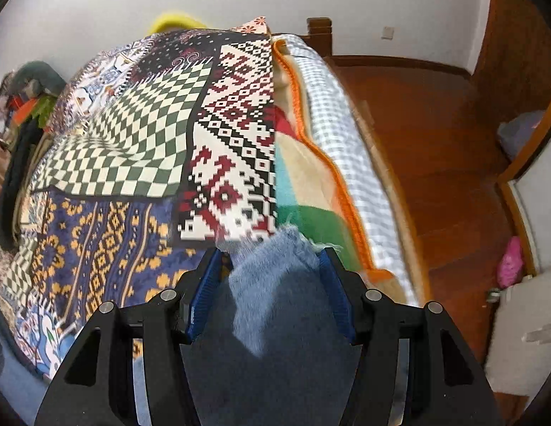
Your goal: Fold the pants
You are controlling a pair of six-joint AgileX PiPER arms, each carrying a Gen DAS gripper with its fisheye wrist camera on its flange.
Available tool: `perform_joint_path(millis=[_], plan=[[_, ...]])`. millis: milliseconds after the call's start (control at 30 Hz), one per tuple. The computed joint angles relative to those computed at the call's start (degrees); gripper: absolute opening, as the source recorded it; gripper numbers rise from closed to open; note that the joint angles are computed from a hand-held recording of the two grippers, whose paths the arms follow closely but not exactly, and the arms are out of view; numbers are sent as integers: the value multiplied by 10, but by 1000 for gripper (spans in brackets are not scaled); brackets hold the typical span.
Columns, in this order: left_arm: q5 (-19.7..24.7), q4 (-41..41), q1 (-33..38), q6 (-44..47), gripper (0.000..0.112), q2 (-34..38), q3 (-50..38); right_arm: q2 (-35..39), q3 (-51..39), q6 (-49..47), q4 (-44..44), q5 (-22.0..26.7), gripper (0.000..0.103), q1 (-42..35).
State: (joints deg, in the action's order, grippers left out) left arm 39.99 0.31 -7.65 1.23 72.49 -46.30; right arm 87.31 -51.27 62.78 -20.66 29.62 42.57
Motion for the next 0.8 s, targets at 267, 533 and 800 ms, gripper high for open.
perform_joint_path(millis=[267,533,800], plan=[[6,41,-35,-42,84,0,-3,-25,37,-11,11,-48,11,-8],[56,19,-81,-54,84,-26,-10,-144,69,125,-107,29,7,61],[104,30,-193,-111,84,-53,13,-314,76,264,-208,244,7,239]])
